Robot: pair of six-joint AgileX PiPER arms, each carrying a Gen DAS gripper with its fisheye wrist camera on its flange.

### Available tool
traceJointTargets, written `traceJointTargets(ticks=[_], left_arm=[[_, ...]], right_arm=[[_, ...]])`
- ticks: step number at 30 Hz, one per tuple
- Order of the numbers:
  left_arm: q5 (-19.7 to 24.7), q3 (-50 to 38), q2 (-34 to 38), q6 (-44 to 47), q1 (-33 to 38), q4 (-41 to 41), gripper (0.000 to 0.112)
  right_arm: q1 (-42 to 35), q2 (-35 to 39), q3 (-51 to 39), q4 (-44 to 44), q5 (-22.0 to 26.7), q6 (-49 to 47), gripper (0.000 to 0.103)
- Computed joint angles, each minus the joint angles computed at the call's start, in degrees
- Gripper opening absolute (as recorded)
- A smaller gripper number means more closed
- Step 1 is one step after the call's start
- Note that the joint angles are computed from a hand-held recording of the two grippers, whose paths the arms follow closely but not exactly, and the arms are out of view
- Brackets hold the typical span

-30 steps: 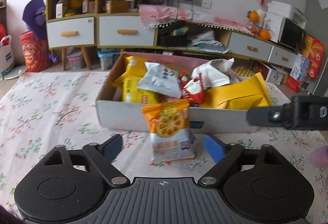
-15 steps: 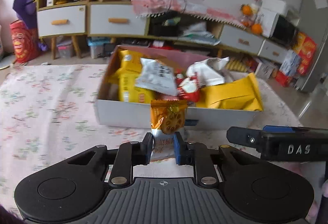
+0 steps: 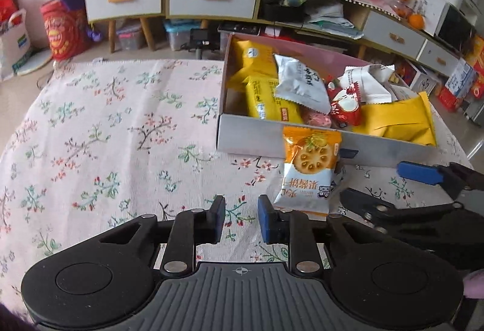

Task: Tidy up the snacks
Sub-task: 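Grasp the orange lotus-chip bag with the left gripper and lift it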

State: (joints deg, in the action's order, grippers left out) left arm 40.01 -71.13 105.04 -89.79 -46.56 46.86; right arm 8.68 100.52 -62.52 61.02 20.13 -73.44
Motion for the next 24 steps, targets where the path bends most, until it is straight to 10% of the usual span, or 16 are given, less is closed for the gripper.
traceJointTargets(ticks=[8,13,24], left_arm=[[-3.71,1.46,-0.06,-1.74,0.47,0.74,0.066],[-3.85,1.09,0.50,-0.93,0.41,0.05,0.070],[-7.16,1.33,4.03,-13.39,-1.23,13.97,0.079]], right_arm=[[1.58,2.19,-1.71,1.13,0.98,1.34,0.061],[-0.06,2.11,-1.76,5.69,5.61,-5.54,0.015],[-3.17,-0.31,-2.99,-9.33,9.44,9.33,0.000]])
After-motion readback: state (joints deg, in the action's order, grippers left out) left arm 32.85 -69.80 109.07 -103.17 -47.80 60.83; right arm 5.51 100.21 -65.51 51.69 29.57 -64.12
